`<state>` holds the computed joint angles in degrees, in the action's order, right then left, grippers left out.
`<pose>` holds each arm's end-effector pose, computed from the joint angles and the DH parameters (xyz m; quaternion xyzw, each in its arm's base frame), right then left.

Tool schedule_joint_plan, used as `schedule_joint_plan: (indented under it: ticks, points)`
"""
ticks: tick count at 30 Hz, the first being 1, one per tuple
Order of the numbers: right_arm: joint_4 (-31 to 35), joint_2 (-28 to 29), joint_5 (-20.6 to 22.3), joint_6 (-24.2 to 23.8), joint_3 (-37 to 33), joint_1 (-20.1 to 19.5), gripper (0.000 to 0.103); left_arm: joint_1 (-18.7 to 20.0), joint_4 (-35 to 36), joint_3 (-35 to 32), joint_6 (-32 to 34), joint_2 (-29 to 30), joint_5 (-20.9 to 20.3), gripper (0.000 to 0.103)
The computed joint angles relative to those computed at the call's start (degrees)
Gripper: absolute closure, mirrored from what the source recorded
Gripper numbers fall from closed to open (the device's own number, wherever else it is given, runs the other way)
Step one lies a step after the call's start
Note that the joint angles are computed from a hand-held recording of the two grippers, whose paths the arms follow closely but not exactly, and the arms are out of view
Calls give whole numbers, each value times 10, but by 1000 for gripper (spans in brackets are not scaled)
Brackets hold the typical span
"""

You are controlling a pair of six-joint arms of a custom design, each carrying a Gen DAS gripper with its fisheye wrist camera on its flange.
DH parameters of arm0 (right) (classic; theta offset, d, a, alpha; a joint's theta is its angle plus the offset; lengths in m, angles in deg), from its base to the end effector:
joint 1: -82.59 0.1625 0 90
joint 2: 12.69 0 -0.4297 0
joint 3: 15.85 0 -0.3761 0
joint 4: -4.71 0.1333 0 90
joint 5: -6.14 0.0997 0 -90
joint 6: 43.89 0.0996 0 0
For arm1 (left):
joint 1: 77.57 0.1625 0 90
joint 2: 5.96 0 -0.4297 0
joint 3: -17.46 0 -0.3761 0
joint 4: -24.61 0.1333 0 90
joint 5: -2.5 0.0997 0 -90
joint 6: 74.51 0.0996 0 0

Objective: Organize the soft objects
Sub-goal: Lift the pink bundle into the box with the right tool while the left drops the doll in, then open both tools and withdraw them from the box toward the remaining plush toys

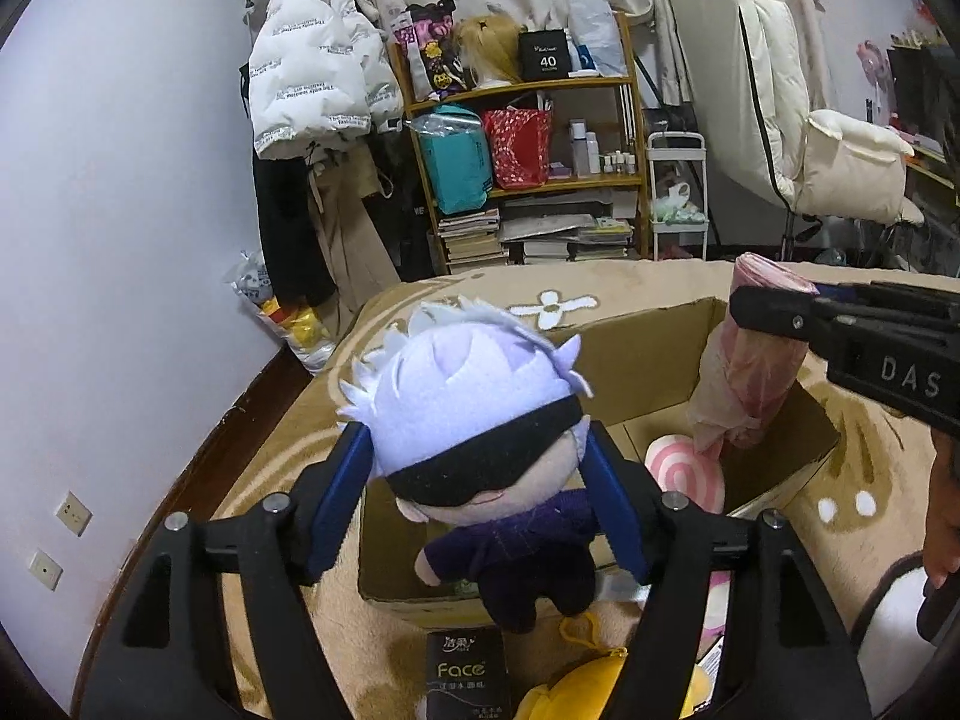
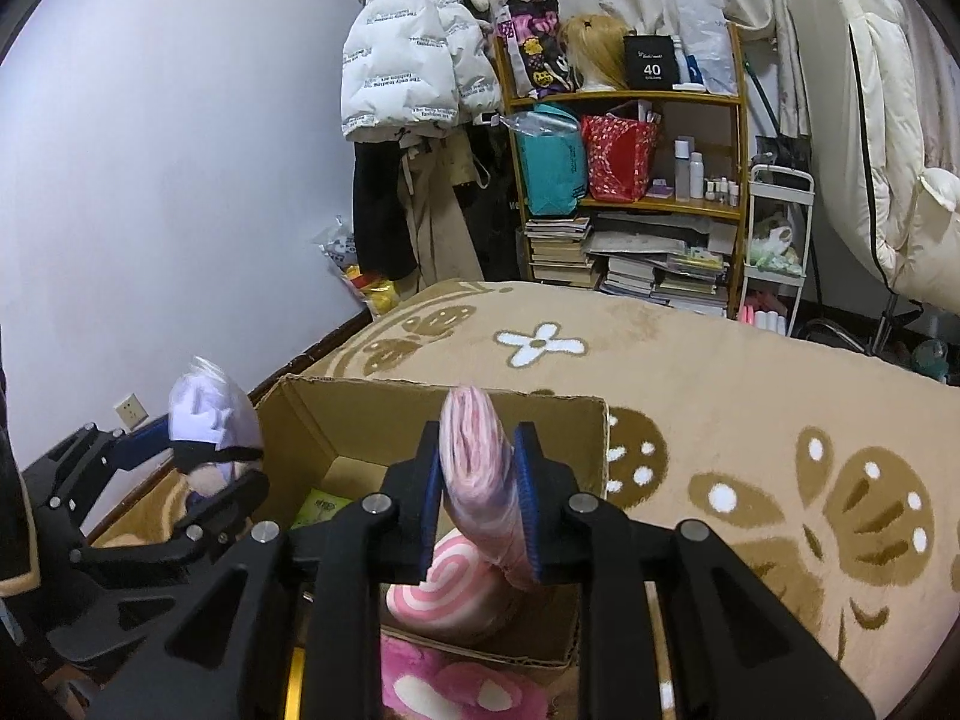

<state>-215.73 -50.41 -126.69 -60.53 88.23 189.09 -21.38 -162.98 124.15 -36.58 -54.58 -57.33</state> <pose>0.2333 -0.5566 0.1386 0.0394 -0.8116 0.4935 0.3101 -0.1897 -0.6127 0.1627 0.4611 0.7879 -0.3174 0.2565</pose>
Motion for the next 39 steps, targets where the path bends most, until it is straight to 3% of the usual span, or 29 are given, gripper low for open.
schedule_joint_plan:
  ticks: [2,3,7,13,16,25,39]
  points:
    - [-10,3,-9,2,-4,4,69,1,6,-3,-3,0,0,30]
    - [-16,4,-9,3,-4,6,62,2,9,-4,-5,-1,-2,26]
    - [-24,1,-3,1,-3,10,48,2,8,-8,-16,0,13,11]
    - [-15,-6,-7,23,2,11,11,-1,14,-14,-44,-2,62,11]
    - [-25,-4,-10,12,-1,15,2,-1,19,-16,-50,-7,75,7]
    - [-5,-5,-22,24,0,23,0,-6,46,-8,-64,-36,89,1]
    - [23,-10,-50,57,19,57,0,-17,51,45,-75,-91,117,0]
